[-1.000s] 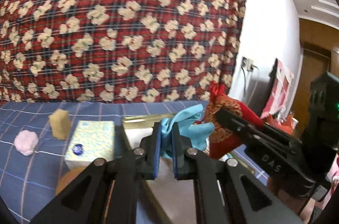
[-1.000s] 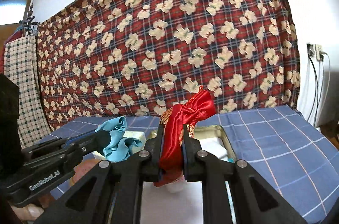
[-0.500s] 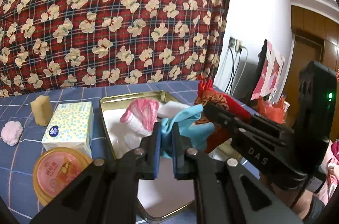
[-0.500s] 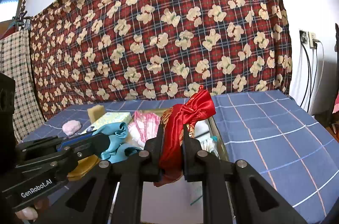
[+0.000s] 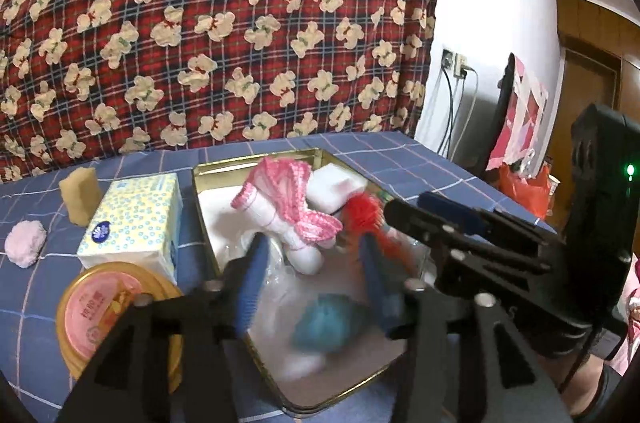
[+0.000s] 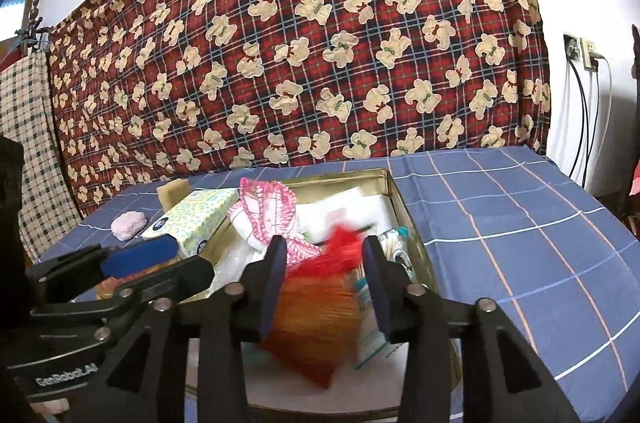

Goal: Organize soft objects
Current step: 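Open left gripper over the tray while right gripper releases the red pouch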

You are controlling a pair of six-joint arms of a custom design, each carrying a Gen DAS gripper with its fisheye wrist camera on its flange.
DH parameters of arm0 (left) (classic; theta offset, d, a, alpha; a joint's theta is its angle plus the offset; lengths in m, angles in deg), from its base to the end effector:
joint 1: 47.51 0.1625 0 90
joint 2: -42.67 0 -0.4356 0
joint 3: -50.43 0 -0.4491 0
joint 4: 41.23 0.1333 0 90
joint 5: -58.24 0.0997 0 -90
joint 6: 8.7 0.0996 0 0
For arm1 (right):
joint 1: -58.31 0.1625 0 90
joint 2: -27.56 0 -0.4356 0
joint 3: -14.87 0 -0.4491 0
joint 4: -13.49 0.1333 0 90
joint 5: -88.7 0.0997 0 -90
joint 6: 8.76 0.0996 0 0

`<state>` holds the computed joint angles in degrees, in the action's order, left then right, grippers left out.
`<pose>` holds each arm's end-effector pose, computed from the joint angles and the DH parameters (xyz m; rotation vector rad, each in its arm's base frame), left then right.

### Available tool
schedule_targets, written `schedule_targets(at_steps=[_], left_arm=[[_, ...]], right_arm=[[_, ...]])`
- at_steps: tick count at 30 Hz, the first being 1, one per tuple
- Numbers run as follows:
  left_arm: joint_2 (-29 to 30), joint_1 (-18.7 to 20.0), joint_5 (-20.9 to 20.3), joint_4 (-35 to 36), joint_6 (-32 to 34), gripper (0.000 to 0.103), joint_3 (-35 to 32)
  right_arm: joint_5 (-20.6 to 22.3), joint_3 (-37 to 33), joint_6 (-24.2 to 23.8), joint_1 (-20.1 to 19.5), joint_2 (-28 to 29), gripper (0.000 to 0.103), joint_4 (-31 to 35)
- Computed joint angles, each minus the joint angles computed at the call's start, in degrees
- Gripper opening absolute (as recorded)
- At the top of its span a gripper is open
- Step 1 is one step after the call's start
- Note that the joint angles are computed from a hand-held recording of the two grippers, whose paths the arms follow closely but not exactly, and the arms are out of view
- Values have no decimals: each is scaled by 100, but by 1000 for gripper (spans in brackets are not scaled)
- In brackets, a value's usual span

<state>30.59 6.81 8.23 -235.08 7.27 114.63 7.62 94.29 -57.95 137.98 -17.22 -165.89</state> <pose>-0.3200 -0.7839 -0.0698 0.6430 2.2693 -1.2542 -0.0001 -0.8300 0.2387 0.9339 -2.3417 1.2296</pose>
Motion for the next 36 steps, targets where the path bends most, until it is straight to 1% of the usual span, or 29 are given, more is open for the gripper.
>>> schedule_targets(at_steps=[1,3,7,9,11,12,13,14,18,21,24,27,28,30,33,36], left_arm=[[0,-5,15,-47,29,53,5],[-8,-15,44,-105,83,53,19],[-32,-27,77,-247,143,59,65],[-44,-26,85,-289,155,59,85],[-58,-15,88,-296,136,59,99],[-63,-10,83,-294,132,59,104],[-70,-6,87,-297,121,60,111],[-77,-2,85,-306,115,61,121],[-101,-1,89,-349,118,62,165],[-121,-4,88,-404,120,65,201],[-171,-5,79,-444,126,65,264],[-313,-1,117,-667,218,67,448],[-360,5,172,-782,278,69,505],[-475,32,314,-999,309,69,628],[-700,94,420,-1279,294,69,879],[-909,178,660,-1651,375,74,1074]], right_arm=[[4,6,-5,1,2,48,-35],[43,36,-11,-5,-10,48,-90],[52,77,-32,10,-17,48,-191],[72,92,-32,13,-21,49,-206],[77,97,-17,17,-18,53,-210],[79,103,-17,16,-15,59,-235],[58,96,-7,19,-4,63,-285],[64,97,-5,17,2,63,-310],[98,117,3,19,-2,63,-316],[95,124,-10,20,-7,64,-312],[97,143,-17,36,-18,64,-330],[119,141,-37,73,-29,64,-280],[124,154,-55,98,-35,64,-281],[121,150,-115,162,-26,64,-265],[124,130,-275,299,16,65,-161],[151,115,-362,433,66,65,40]])
